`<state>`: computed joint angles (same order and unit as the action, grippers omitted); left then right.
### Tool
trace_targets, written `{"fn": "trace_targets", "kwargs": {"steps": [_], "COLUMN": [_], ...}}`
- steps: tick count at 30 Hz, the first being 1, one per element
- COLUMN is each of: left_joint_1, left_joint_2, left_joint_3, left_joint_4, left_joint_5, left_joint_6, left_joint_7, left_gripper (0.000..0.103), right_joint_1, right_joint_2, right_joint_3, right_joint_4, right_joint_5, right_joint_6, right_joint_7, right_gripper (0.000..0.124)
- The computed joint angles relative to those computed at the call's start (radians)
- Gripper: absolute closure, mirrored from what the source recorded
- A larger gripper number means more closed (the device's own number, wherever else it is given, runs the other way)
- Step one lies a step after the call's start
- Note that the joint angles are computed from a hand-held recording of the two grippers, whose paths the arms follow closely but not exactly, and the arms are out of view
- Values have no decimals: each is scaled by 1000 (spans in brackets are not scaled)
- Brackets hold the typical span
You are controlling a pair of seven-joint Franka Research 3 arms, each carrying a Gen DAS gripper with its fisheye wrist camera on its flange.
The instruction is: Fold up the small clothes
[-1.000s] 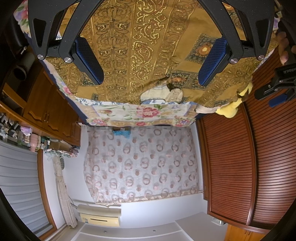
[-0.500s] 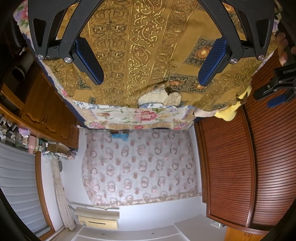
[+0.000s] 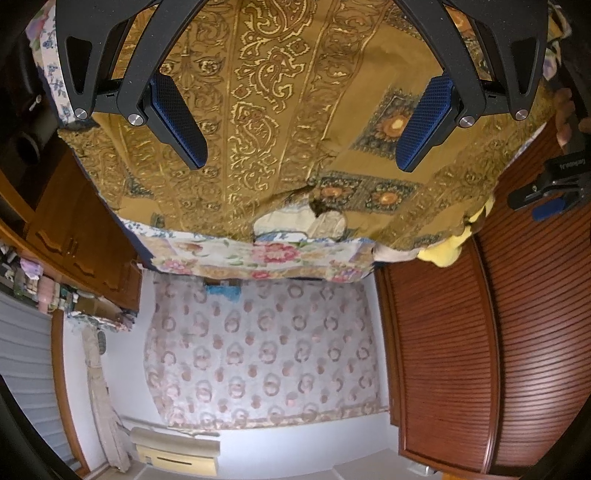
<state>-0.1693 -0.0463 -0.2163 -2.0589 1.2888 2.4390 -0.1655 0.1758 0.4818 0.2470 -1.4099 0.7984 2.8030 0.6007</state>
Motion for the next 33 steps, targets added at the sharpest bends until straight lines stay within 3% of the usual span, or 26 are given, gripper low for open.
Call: {"fn": "trace_targets", "kwargs": {"steps": [7,16,20,23,24,28,30,33], "left_joint_1": [48,116,146,168,176,191,194,198], "left_joint_2": [-40,-53,-51,-44,-39,-7,12,40], "left_joint_3": [32,56,73,91,95,106,111,119], "left_joint_4": [-88,-160,-172,-180,-181,-168,-162,-157], "left_joint_5": [-55,-136,-184,-263,-284,-394,-472,-579], "left_joint_6": [104,179,226,292,311,343,356,366], "left_joint_7": [62,152,214,278,299,419,494,585], "left_gripper": [0,0,7,25,26,39,53,63], "right_joint_1": [14,44,52,59,60,73,77,79], "right_joint_2": [34,102,118,129,135,164,173,173], "right_joint_3": [-13,-30,-25,-24,-23,-28,-27,-21], "right_joint_4": [37,127,152,171,179,228,243,242], "right_joint_5": [-45,-138,-160,-173,-176,-200,-208,-208], "right_joint_6": [-71,-170,-191,-211,-221,-266,-284,-296], "right_joint_7": [23,82,72,72,71,83,82,65], "right_gripper": [21,21,21,21,21,21,21,21]}}
